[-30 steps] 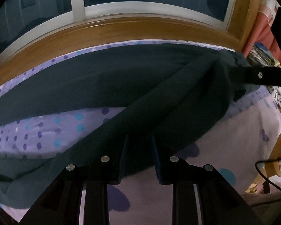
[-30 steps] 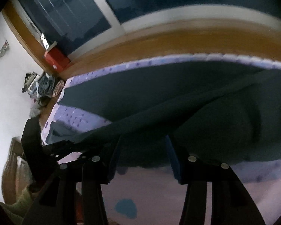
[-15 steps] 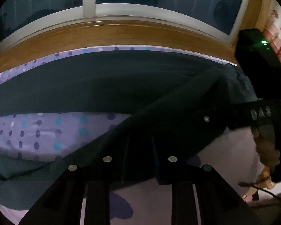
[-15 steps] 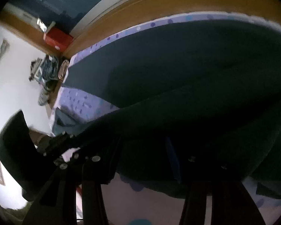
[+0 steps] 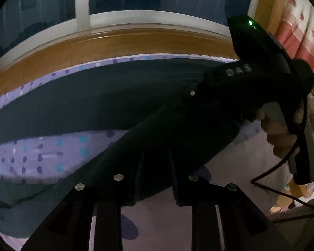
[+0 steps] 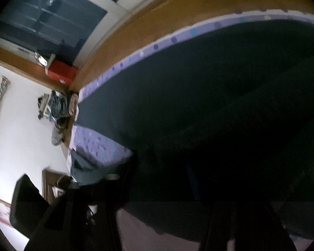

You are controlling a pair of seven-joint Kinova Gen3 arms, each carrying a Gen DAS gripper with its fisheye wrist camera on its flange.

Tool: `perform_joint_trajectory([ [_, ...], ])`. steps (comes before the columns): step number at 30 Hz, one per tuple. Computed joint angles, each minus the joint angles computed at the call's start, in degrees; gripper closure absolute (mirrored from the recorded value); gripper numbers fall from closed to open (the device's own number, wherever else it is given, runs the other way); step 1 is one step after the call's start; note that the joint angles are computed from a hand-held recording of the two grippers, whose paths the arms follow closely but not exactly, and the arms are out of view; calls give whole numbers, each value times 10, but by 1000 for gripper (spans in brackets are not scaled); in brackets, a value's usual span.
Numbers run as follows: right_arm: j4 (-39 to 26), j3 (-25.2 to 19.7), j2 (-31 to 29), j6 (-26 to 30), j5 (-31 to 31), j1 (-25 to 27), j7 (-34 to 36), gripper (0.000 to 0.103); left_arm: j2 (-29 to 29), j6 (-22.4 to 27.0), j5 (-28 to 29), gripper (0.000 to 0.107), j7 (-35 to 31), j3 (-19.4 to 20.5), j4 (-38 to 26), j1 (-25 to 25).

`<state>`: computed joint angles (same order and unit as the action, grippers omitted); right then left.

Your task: Fold clothes

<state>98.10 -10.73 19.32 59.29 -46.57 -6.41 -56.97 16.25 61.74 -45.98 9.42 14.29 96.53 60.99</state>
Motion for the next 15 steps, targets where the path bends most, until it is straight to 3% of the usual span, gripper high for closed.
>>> perform_joint_trajectory([
  [9,-14,1,20,46,-53,29,-13,97,52,70,-37,84,-50,-19,-52,34],
  [15,-22,1,9,49,-52,25,-4,97,103,156,-45,83,-61,-47,-98,52],
])
